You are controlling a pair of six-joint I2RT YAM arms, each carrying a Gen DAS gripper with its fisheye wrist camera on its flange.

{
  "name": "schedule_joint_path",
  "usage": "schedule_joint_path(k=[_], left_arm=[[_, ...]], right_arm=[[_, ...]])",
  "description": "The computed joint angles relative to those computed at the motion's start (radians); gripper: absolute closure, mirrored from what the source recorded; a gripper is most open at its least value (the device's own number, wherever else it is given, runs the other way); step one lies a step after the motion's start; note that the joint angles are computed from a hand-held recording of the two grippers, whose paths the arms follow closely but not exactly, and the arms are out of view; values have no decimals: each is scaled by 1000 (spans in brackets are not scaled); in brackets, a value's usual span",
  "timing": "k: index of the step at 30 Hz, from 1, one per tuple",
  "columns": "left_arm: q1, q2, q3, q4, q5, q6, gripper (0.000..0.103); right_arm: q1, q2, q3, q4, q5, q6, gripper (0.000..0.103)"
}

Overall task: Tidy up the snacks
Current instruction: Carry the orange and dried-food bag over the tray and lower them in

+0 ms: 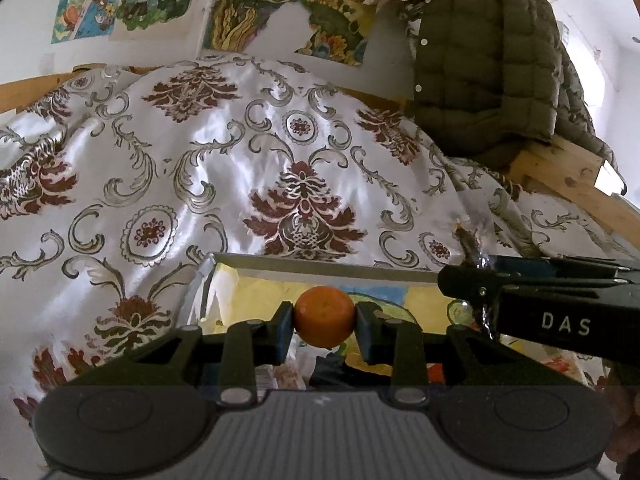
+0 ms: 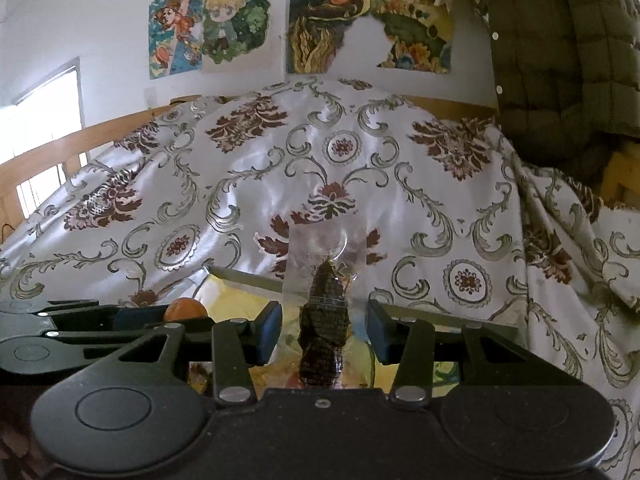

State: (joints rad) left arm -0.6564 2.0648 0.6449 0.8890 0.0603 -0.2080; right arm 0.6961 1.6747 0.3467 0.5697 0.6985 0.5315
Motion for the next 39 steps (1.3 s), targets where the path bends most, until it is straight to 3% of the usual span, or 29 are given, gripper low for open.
schedule_joint_path(k=[16,26,39], left_arm=[[-33,35,44,-47,-62,-37,66],[-62,71,54,-45,-101,4,66],[-93,85,42,-38,-123,17,66]], right_arm=[[-93,67,31,-82,-129,106,55],[-137,127,-7,-26,-199,159,55],[-114,138,-4,-40,-178,193,54]])
